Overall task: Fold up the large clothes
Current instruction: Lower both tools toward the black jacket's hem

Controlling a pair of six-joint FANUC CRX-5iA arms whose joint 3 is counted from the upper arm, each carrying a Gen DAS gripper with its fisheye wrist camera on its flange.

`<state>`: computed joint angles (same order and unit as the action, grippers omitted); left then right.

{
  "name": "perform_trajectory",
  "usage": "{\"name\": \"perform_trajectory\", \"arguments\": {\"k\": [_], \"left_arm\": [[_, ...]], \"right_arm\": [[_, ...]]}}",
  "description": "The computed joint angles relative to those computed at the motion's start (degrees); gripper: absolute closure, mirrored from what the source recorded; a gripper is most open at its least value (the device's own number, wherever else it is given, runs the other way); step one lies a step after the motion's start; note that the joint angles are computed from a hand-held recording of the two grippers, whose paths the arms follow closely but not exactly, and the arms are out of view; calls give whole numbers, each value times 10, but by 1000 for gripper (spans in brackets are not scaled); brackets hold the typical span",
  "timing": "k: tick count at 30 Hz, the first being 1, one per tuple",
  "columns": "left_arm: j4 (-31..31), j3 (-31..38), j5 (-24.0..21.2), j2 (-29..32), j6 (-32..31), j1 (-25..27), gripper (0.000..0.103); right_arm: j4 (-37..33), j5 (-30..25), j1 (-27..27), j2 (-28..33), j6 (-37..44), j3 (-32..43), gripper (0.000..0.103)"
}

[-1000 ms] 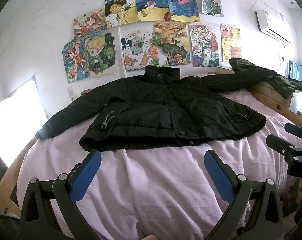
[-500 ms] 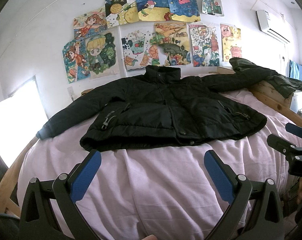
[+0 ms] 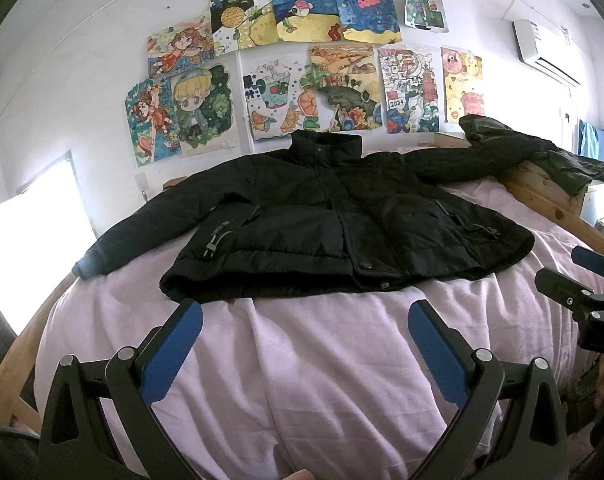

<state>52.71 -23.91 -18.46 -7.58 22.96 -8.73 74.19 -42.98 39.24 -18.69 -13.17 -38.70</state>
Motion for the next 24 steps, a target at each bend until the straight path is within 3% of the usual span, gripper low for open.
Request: {"name": "perform_trajectory", "arguments": {"k": [10,15,19,24], "left_arm": [[-5,6,-18,4,8,12,2],[-50,30,-55,15,57,32,2],[-104,56,-81,23,108,42,2],[-226,152,-189,63,227,56,2]], "right_arm": [[-13,-8,3,1,13,4,0],[-29,0,0,10,20,1,0],[-81,-8,7,18,58,21,0],[-156,-16,0,19,96,51,0]]}}
